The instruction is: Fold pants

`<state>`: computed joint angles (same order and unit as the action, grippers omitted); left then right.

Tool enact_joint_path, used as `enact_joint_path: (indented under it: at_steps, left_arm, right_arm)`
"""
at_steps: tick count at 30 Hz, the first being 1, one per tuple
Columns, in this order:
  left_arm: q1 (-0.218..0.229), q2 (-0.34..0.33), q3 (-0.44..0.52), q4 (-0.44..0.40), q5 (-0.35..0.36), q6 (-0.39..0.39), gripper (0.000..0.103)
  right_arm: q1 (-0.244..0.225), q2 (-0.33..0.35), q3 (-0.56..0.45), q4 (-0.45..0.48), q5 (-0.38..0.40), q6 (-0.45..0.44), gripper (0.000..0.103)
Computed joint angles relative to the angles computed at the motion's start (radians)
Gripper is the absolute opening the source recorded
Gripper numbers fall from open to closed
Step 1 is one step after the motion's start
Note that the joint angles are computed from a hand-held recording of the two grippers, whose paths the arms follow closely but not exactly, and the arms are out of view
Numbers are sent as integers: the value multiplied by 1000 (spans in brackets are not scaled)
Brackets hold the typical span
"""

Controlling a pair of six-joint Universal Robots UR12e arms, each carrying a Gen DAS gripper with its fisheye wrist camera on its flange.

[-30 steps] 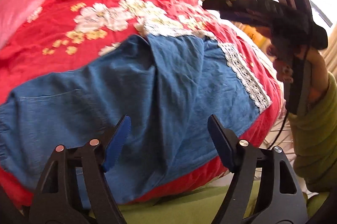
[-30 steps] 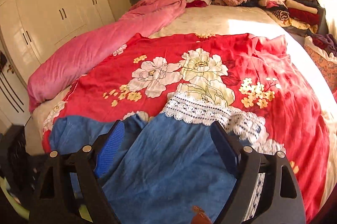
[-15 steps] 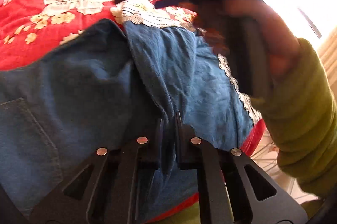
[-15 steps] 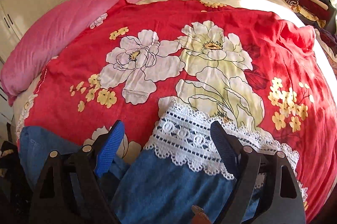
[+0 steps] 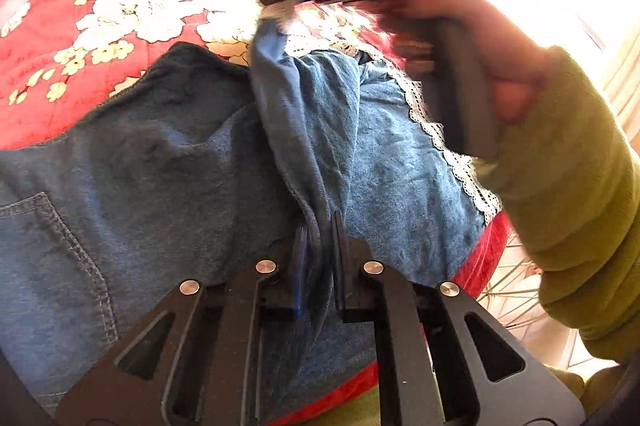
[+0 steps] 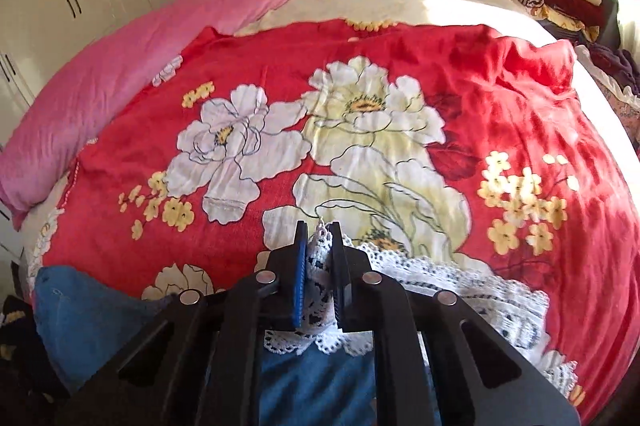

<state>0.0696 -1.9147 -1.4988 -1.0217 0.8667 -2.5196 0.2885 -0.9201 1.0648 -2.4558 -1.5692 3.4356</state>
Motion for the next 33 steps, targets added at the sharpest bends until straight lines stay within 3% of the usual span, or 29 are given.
enact_joint_path:
  at_steps: [4, 7, 8, 10, 14, 19, 25, 30, 31, 33]
  left_arm:
    - [3, 11, -14, 36, 21, -13, 20]
    - [-2, 10, -32, 92, 51, -36, 20]
    - [-3, 12, -37, 109, 60, -43, 19]
    - [1, 20, -48, 141, 61, -46, 1]
    - [9, 49, -74, 187, 59, -19, 1]
    - [8, 72, -89, 166, 76, 47, 1]
    - [-6, 80, -102, 92, 131, 116, 1]
    - [-12, 79, -104, 91, 155, 104, 1]
    - [-12, 79, -104, 92, 156, 100, 1]
    - [-13, 78, -104, 96, 162, 93, 1]
  right_arm:
    - [-18, -113, 158, -129, -21, 24, 10]
    - [-30, -185, 263, -200, -29, 57, 10]
    - [-34, -212, 305, -221, -33, 70, 10]
    - [-41, -257, 375, -247, -32, 92, 10]
    - [-50, -330, 490, -276, 4, 125, 10]
    - [-42, -404, 600, -261, -25, 127, 10]
    - [-55, -445, 685, -241, 6, 171, 10]
    - [-50, -441, 700, -261, 62, 135, 13]
    - [-47, -432, 695, -266, 74, 128, 16]
    - [-45, -415, 684, -273, 87, 114, 37]
